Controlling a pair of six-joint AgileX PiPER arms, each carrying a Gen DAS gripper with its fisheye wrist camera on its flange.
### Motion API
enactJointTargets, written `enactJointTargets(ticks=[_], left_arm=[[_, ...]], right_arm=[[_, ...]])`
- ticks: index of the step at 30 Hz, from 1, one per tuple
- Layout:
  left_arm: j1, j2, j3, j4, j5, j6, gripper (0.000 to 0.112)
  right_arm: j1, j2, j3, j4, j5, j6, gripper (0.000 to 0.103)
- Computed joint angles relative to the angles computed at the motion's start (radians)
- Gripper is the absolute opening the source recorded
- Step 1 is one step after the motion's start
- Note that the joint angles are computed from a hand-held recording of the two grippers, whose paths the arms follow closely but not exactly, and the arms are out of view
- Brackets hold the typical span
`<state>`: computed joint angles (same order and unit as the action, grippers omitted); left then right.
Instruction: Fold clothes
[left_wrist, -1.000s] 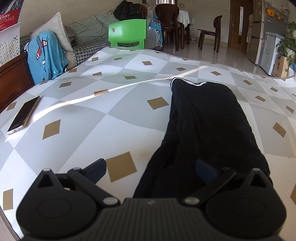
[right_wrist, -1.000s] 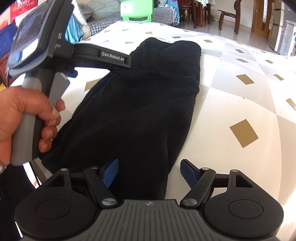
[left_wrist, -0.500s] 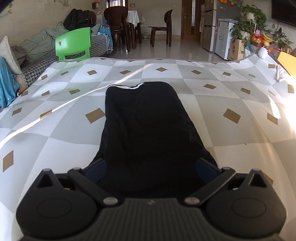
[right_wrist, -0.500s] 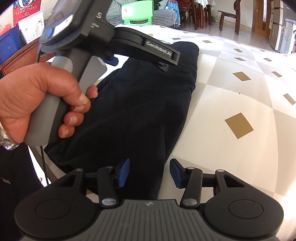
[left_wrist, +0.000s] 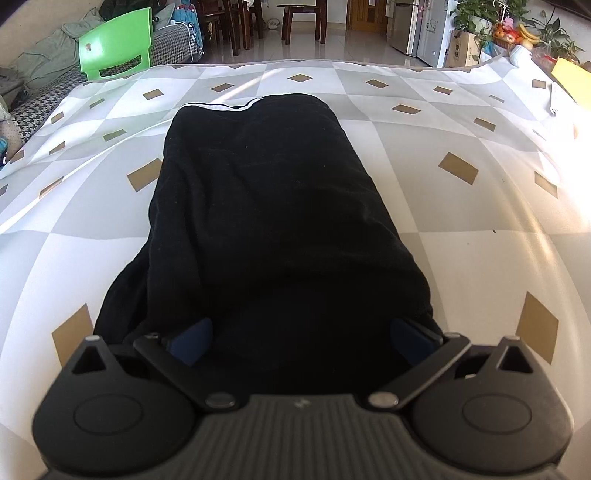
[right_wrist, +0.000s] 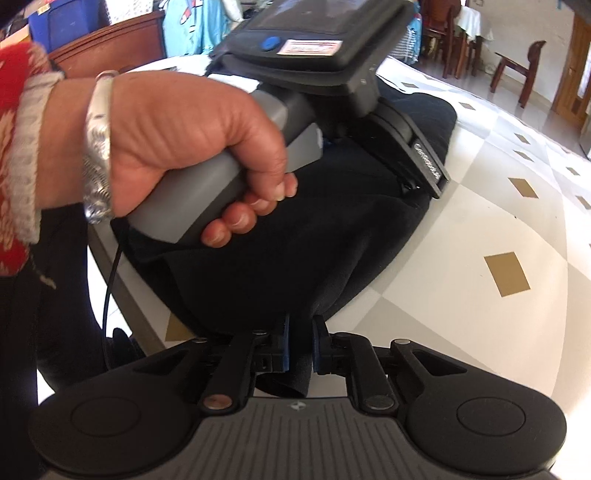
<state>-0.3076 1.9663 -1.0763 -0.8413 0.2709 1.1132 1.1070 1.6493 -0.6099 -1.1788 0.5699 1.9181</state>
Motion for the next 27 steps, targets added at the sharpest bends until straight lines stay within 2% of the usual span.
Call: enactJointTargets(ticks=[4,7,12,15,19,27], left_arm=[[0.007,-0.003,0.003,-0.019,0.007,0.029,0.103],[0.015,-0.008,0.008,-0.031,0.017,0.052,0.103],[0.038,-0.026,0.029,-0.053,0.049,0.119,0.103],[0.057,-0.036,0.046,-0.097,0.068,0.196,0.103],[0.076,-0.059,0.088,-0.17,0.077,0.306,0.103],[0.108,-0.1,0.147,-0.198,0.109,0.396,0.103]], right_arm=[[0.012,-0.042,0.001,0.106,-0.027,-0.083,0.016],[0.021,-0.049,0.001,0.115,-0.049,-0.027,0.017],[-0.023,-0.105,0.045,0.141,-0.053,0.011,0.031],[-0.031,-0.139,0.038,0.235,0.02,-0.084,0.04],[-0.062,-0.131,0.0,0.3,0.125,-0.201,0.043],[-0.19,-0.202,-0.022,0.344,0.152,-0.43,0.05]])
